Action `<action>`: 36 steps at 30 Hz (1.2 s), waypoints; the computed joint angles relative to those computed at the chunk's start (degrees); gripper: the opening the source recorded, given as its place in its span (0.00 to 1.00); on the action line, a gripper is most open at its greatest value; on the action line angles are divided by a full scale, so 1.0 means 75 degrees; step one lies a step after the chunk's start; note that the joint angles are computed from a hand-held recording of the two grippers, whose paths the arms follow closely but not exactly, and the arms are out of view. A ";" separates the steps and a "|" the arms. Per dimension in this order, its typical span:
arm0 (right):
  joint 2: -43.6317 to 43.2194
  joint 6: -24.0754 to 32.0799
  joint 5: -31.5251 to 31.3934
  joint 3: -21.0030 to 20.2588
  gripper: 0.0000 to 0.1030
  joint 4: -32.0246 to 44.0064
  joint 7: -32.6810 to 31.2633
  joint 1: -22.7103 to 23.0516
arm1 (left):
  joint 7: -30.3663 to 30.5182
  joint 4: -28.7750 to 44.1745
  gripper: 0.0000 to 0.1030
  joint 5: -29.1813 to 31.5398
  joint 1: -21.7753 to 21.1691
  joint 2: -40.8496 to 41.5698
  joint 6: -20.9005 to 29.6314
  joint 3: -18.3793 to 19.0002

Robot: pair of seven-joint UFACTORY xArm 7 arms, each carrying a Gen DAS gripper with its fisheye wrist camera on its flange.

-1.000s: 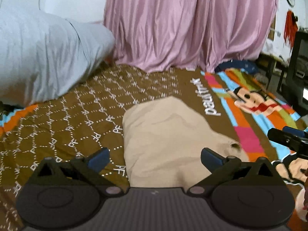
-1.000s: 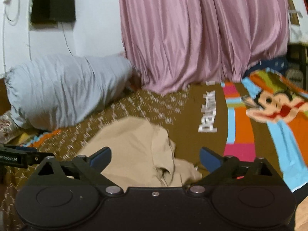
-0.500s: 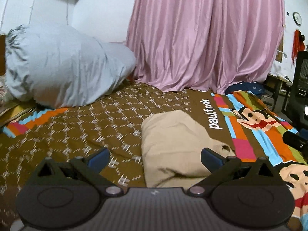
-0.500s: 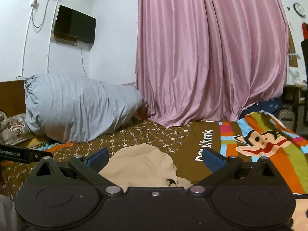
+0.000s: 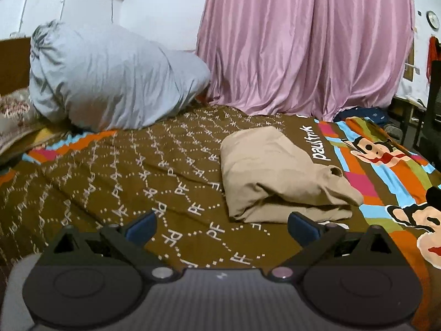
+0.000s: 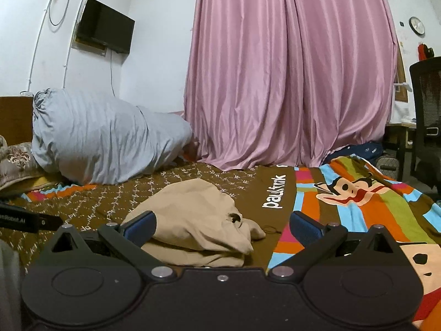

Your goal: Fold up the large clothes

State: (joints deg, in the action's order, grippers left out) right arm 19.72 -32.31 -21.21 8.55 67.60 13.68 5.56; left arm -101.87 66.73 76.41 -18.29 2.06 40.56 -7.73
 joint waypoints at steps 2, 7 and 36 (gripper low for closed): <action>0.0086 0.0041 0.0096 -0.0001 0.99 0.0059 -0.0007 0.0040 | -0.0112 -0.0030 0.99 0.0029 0.0011 0.0035 -0.0002 0.0015; 0.0373 0.0472 -0.0845 0.0404 0.99 0.0422 0.0663 -0.0435 | 0.0104 -0.0009 0.99 -0.0192 0.0022 0.0202 -0.0070 0.0065; 0.0768 0.1492 -0.1701 0.1697 0.99 0.0920 0.1212 -0.1530 | 0.0600 0.0135 0.99 -0.0413 -0.0173 0.0414 -0.0071 0.0204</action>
State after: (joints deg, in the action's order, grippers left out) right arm 25.49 -21.11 -33.97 21.28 74.50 22.78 -5.91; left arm -97.37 67.75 73.31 -19.60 5.17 40.02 -6.21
